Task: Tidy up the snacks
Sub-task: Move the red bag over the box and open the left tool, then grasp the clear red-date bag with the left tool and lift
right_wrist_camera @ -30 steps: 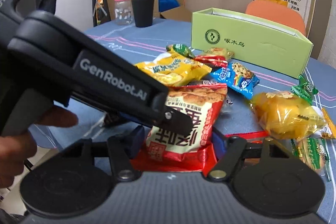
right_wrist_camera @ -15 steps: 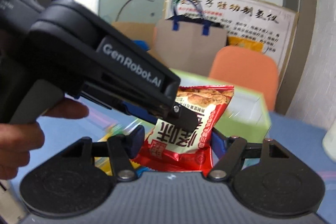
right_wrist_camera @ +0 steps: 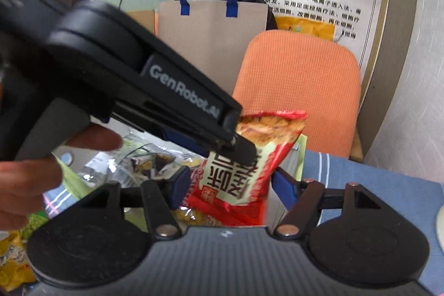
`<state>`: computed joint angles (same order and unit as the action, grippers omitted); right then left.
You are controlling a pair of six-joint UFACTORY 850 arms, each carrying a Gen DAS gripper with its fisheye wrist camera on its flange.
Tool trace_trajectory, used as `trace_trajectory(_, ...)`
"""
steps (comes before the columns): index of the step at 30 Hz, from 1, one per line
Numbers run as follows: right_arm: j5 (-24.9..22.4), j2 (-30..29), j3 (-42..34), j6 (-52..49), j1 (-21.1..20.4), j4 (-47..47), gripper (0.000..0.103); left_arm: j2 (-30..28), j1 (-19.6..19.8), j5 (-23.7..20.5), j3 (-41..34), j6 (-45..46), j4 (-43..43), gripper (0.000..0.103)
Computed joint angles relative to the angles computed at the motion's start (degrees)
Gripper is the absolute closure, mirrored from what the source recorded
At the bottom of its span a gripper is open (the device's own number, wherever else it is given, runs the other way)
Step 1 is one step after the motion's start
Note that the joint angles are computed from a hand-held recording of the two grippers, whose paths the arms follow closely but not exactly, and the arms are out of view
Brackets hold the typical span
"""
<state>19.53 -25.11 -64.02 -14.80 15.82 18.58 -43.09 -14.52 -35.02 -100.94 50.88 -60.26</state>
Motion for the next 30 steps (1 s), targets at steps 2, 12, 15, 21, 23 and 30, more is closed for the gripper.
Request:
trace_trajectory(2, 2.56, 0.88, 1.48, 3.36, -0.42, -2.39, 0.019, -0.23, 0.68, 0.1, -0.05, 0.6, -1.73, 0.058)
trace_trajectory(12, 10.96, 12.24, 12.86, 2.35, 2.48, 4.7, 0.01, 13.32, 4.64, 1.2, 17.18, 22.75, -20.11, 0.044)
trace_trajectory(15, 11.52, 16.5, 16.96, -0.67, 4.99, 9.48, 0.01, 19.87, 6.03, -0.4, 25.92, 31.05, -25.6, 0.038)
trace_trajectory(21, 16.46, 24.64, 27.69, -9.17, 14.52, 24.27, 0.01, 31.88, 9.35, -4.21, 42.63, 40.77, -29.72, 0.036)
trace_trajectory(23, 18.78, 26.59, 31.82, -8.53, 18.91, 27.95, 0.01, 35.54, 10.66, -4.78, 48.63, 43.87, -31.44, 0.034)
trace_trajectory(30, 17.27, 24.72, 37.64, -0.56, 32.1, 37.01, 0.01, 41.22, 14.89, -7.35, 62.4, 40.89, -26.91, 0.034)
